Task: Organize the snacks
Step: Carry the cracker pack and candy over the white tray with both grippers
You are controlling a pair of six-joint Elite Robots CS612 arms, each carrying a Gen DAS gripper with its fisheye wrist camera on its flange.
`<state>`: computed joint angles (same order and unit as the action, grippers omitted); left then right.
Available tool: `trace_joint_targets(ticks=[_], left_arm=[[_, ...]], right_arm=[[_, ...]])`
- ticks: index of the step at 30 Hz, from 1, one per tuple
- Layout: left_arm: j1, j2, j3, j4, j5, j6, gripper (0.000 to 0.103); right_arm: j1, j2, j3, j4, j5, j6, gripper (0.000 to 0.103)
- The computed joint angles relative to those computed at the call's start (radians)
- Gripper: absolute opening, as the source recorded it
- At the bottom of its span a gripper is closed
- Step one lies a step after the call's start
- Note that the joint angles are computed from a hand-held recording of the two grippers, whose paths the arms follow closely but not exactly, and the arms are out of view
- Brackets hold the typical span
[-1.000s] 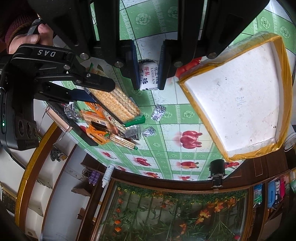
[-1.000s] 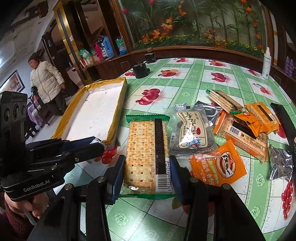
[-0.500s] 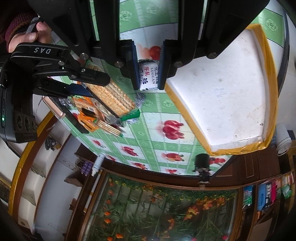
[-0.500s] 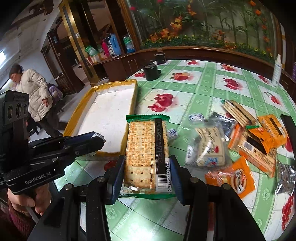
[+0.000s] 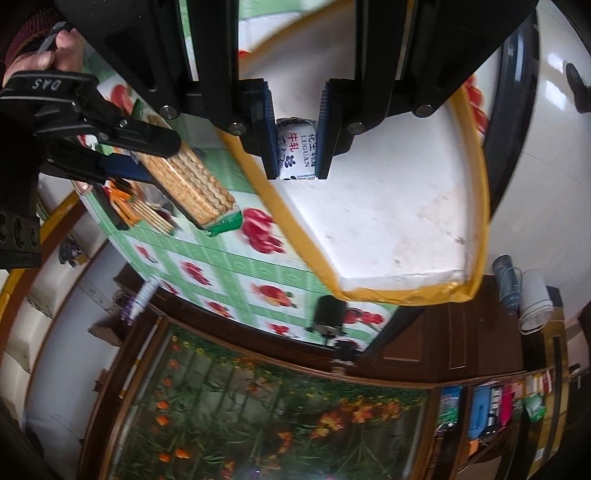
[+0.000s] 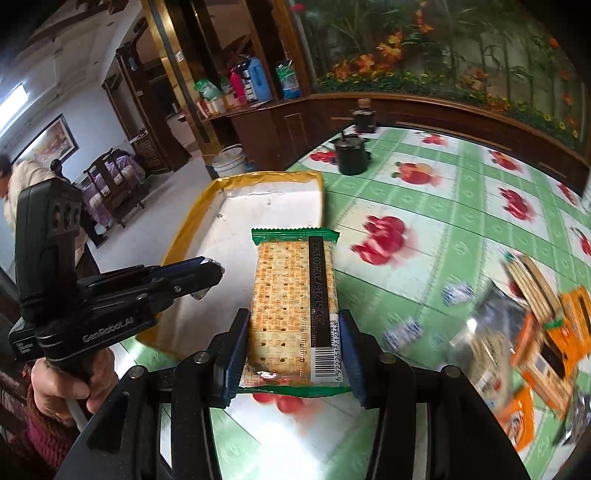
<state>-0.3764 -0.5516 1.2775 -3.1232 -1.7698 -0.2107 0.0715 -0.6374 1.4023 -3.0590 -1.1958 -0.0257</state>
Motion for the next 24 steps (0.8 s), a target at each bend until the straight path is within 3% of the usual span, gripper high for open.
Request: trace_joint_targets(ticks=[11,24], left_arm=[[0.041,0.068,-0.177,0.174,0.029,-0.018,0.019],[0.054,0.184,-0.435,0.394,0.091,-0.052,0.019]], right_arm=[[0.032,0.081,-0.197,0.149,-0.007,-0.009,0.051],[0.06,0.208,-0.457,0.324,-0.053,-0.003,0.051]])
